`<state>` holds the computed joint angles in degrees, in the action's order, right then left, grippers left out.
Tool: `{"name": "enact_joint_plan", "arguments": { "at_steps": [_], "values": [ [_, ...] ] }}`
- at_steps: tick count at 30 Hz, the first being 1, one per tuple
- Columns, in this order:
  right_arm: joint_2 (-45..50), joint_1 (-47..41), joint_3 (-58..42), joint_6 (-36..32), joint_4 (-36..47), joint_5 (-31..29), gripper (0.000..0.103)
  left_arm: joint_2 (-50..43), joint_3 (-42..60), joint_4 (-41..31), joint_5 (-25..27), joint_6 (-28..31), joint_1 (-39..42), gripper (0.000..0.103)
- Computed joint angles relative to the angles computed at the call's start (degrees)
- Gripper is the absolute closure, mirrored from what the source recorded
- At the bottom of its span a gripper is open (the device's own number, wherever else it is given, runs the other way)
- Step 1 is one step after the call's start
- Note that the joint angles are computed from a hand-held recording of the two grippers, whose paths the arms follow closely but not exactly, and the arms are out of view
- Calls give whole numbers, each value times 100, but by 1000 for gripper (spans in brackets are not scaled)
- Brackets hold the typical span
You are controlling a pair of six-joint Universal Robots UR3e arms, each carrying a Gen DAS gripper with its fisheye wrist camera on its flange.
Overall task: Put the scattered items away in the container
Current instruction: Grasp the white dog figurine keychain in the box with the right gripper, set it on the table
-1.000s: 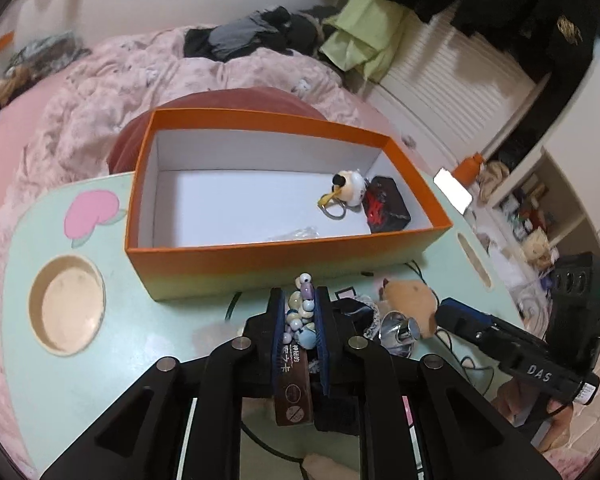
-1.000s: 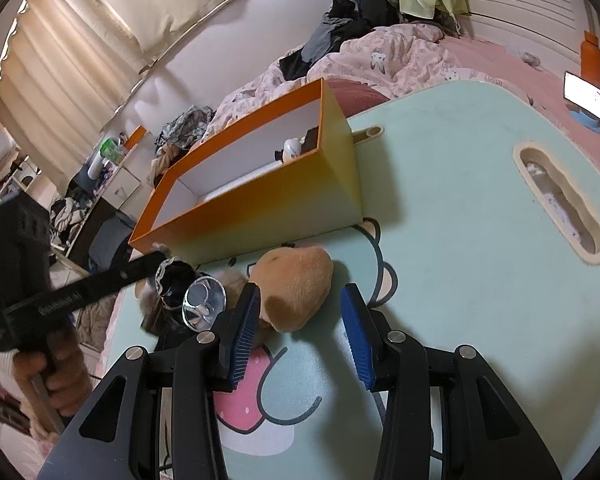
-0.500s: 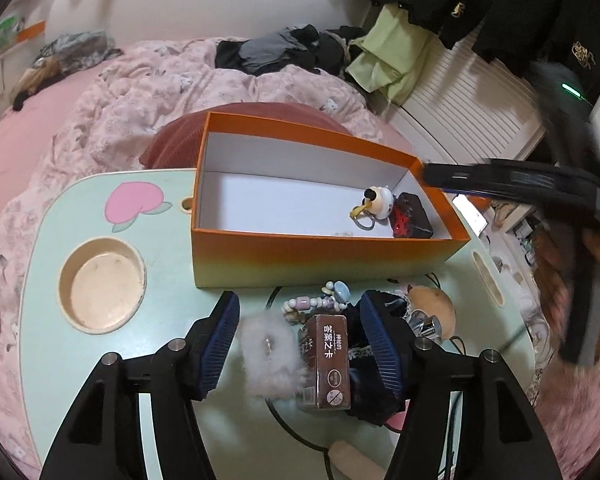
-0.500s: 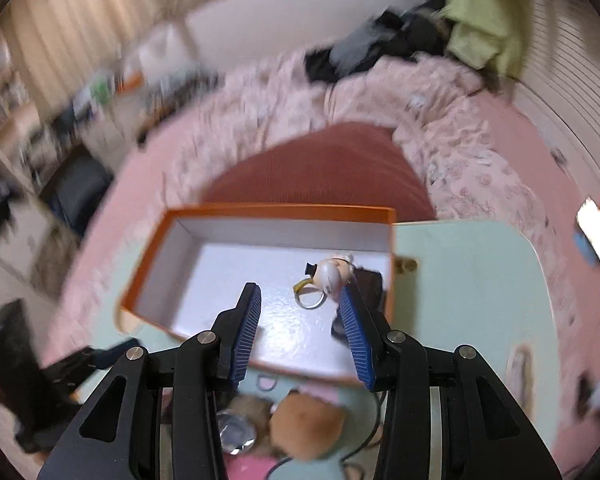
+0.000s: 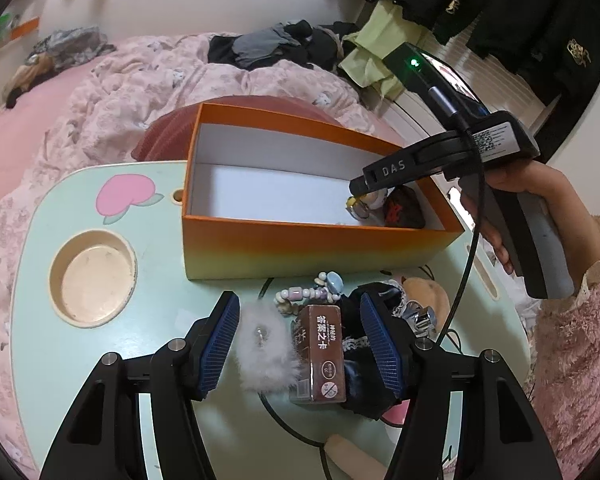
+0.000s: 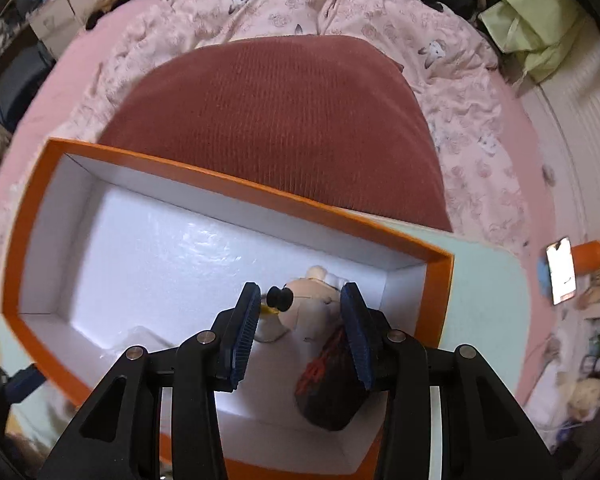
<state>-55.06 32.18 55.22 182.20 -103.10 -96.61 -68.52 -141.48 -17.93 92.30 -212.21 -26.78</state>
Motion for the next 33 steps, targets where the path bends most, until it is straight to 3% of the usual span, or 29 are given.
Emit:
{"name": "enact_joint_plan", "arguments": {
  "at_steps": [7, 11, 19, 22, 25, 30, 33],
  "values": [
    [514, 572, -532, -246, 198, -1125, 57, -62, 42, 29, -36, -52, -57, 41],
    [497, 738, -292, -288, -108, -1602, 66, -54, 41, 22, -14, -75, -84, 41],
    [-620, 161, 1053, 8, -1316, -381, 67, 85, -32, 7, -28, -89, -38, 41],
    [-1474, -188, 1838, 16, -1819, 555, 67, 134, -47, -25, -24, -84, -21, 41],
    [-2551, -346, 2827, -50, -2276, 1121, 67, 171, -45, -88, -34, -67, 22, 41],
    [-4024, -776, 4444, -183, -2795, 1725, 67, 232, -48, -174, -121, -81, 117, 39],
    [-4801, -894, 5522, -212, -3096, 1567, 67, 192, -22, -150, -37, -167, 49, 39]
  ]
}}
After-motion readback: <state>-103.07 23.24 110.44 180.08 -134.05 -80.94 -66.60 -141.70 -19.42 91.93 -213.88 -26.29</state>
